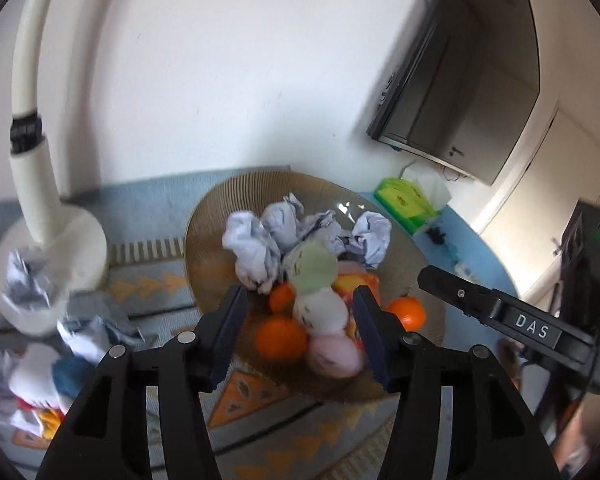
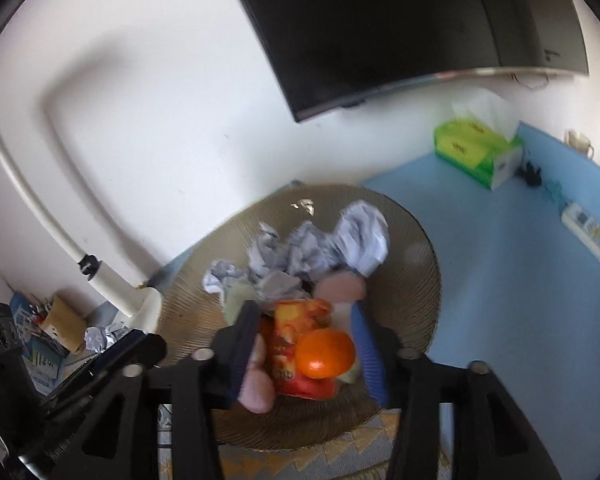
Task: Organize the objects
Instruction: 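Carry both oranges over the wicker bowl and open both grippers, then withdraw both grippers and move toward the paper balls by the lamp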
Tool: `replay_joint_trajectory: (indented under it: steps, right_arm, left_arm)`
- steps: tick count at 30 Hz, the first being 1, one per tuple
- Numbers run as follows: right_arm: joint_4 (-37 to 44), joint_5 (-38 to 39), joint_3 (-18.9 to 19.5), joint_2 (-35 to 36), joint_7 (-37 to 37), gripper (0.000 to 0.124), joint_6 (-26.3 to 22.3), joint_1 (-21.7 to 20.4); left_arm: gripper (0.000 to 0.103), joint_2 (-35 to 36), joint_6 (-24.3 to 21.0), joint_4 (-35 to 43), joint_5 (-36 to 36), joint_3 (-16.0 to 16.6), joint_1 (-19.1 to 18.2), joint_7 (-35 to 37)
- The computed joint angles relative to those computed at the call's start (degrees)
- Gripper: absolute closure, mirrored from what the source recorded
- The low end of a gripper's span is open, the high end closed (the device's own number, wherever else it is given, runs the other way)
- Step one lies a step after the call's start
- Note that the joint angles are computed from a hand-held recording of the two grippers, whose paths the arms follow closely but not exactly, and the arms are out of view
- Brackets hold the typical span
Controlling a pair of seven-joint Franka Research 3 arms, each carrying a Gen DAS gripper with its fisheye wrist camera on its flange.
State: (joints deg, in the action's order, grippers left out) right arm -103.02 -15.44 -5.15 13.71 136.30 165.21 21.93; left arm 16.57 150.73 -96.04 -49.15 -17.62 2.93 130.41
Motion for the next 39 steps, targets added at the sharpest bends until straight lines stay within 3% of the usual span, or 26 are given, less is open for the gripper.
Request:
replay_joint_trajectory:
  steps: [3,4,5,6,7,8,10,13,17,20,21,23,26,30,39]
  right_arm:
    - [-3.8,-2.36,-0.34,-2.69,1.42,0.059,3.33,1.22]
    - [-4.95,-2.49,0.49,-3.81,0.88,0.059,3.69,1.49]
    - [-5.72,-0.89,1.99,-4.34,-1.0,0.059,4.5,0.92]
    - [-6.88,1.1,3.6,-5.04,-3.16,0.057,5.62,0.53]
    - [-8.32,4.24,5.96,-5.77,-6.68,0.055,7.07,0.15]
    - [-8.98,6.21,7.23,-5.92,-9.08,0.046,7.76,0.23]
    - [-10.11,5.13,7.41,-6.08,-9.3,0.039,8.66,2.87]
    - [-9.64,-1.71,5.42,-4.34,-5.51,0.039,7.94,8.4]
    - [-6.99,-14.76,-0.15,-0.19,4.05,0.039,5.08,16.33]
    - [-5.76,-25.15,-3.78,1.7,12.71,0.039,3.48,20.23]
    - [-5.06,-26.51,-3.44,1.95,13.35,0.039,1.53,20.31]
    - [-4.97,-32.53,-4.38,1.56,18.04,0.037,1.43,21.24]
    - [-5.21,-34.35,-2.7,1.07,19.51,0.03,0.41,19.74]
    - [-4.5,-34.29,0.25,1.38,19.49,0.028,-0.74,16.96]
    - [-4.2,-43.17,2.34,0.64,25.93,0.026,-3.42,15.92]
  left_arm:
    - [0.05,-4.93,0.87,-5.53,-5.36,-0.07,1.75,4.74]
    - [0.045,-7.57,0.86,-8.28,-7.67,0.58,2.05,6.58]
    - [0.032,-9.65,1.12,-10.51,-9.35,0.34,2.92,7.84]
    - [0.025,-13.72,1.23,-14.75,-14.91,2.1,2.64,11.98]
    - [0.011,-15.89,1.65,-17.01,-18.02,3.08,2.5,14.11]
    - [0.002,-18.88,2.33,-20.21,-22.0,4.26,2.35,16.91]
    - [0.002,-25.22,4.02,-27.34,-28.29,7.05,1.95,21.55]
    - [0.002,-29.23,7.6,-33.75,-27.04,9.82,1.43,19.95]
    - [0.002,-29.25,14.95,-39.38,-28.14,12.39,-0.36,21.65]
    - [0.002,-28.26,17.16,-39.97,-30.14,14.71,-2.48,24.6]
    - [0.002,-28.23,16.38,-39.91,-29.68,15.15,-2.5,24.1]
    - [0.002,-28.24,16.25,-39.14,-35.71,17.24,-4.39,30.07]
    - [0.002,-27.34,15.48,-38.98,-30.98,17.16,-3.73,25.69]
    - [0.002,-27.43,15.61,-39.0,-31.44,17.56,-4.02,26.04]
    - [0.002,-27.38,15.13,-39.17,-31.05,17.91,-3.82,24.68]
